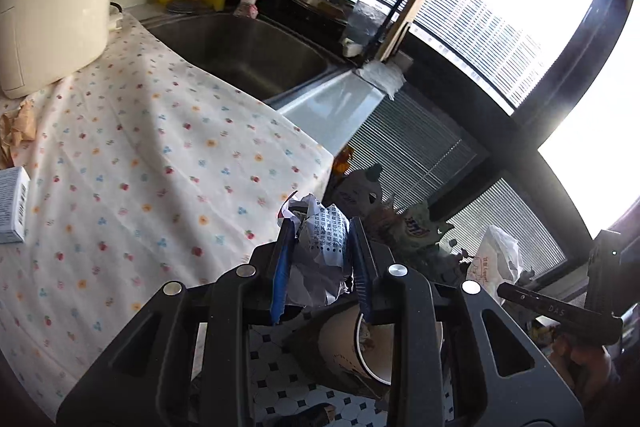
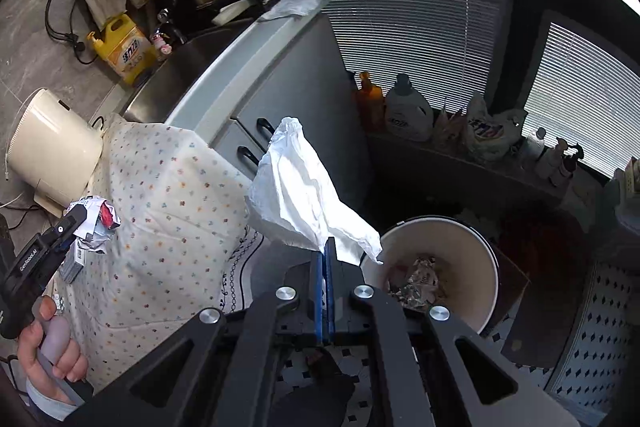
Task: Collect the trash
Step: 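Carry both items to the white bucket and open both tools inside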
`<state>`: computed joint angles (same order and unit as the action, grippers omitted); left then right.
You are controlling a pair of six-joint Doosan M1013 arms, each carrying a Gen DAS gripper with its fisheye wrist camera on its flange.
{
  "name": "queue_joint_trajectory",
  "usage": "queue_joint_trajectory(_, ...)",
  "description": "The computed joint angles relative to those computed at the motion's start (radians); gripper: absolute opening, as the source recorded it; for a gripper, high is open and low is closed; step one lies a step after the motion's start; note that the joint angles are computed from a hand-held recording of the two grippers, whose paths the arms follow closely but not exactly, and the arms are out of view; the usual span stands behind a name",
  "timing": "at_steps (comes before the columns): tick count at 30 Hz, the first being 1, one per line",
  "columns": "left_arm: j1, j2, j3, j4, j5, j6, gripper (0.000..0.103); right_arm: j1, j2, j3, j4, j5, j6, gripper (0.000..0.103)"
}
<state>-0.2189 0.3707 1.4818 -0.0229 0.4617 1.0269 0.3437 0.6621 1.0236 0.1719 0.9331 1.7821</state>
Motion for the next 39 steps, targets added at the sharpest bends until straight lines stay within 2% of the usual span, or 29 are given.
queue_joint_trajectory(9,-0.067,0.066,-0.052,-0.080,0.047,0.054,0.028,-0.055,-0.013,0.083,-0.005,0.052,-0.005,0.002)
queue_joint_trajectory(14,-0.099,0.091,-0.068,-0.079,0.052,0.026,0.028,-0.079,0.000,0.090,0.021,0.097,-0.048,0.009)
queue_joint_trajectory(15,-0.104,0.094,-0.068,-0.078,0.052,0.018,0.028,-0.083,0.003,0.089,0.024,0.105,-0.054,0.015)
queue_joint_trajectory(16,-0.110,0.097,-0.069,-0.077,0.050,0.010,0.028,-0.087,0.001,0.093,0.025,0.101,-0.058,0.038)
queue_joint_trajectory(17,-0.116,0.102,-0.071,-0.075,0.050,0.002,0.028,-0.089,-0.005,0.104,0.023,0.083,-0.062,0.054)
queue_joint_trajectory(26,-0.149,0.136,-0.088,-0.112,0.062,0.012,0.028,-0.118,-0.022,0.135,0.032,0.075,-0.111,0.054)
queue_joint_trajectory(33,-0.169,0.186,-0.141,-0.196,0.083,0.095,0.028,-0.146,-0.051,0.178,-0.003,0.050,-0.073,0.054)
queue_joint_trajectory(38,-0.181,0.239,-0.207,-0.319,0.161,0.229,0.030,-0.166,-0.071,0.210,-0.027,0.032,-0.023,0.054)
queue_joint_trajectory(39,-0.183,0.250,-0.222,-0.343,0.187,0.257,0.035,-0.168,-0.074,0.216,-0.031,0.029,-0.012,0.054)
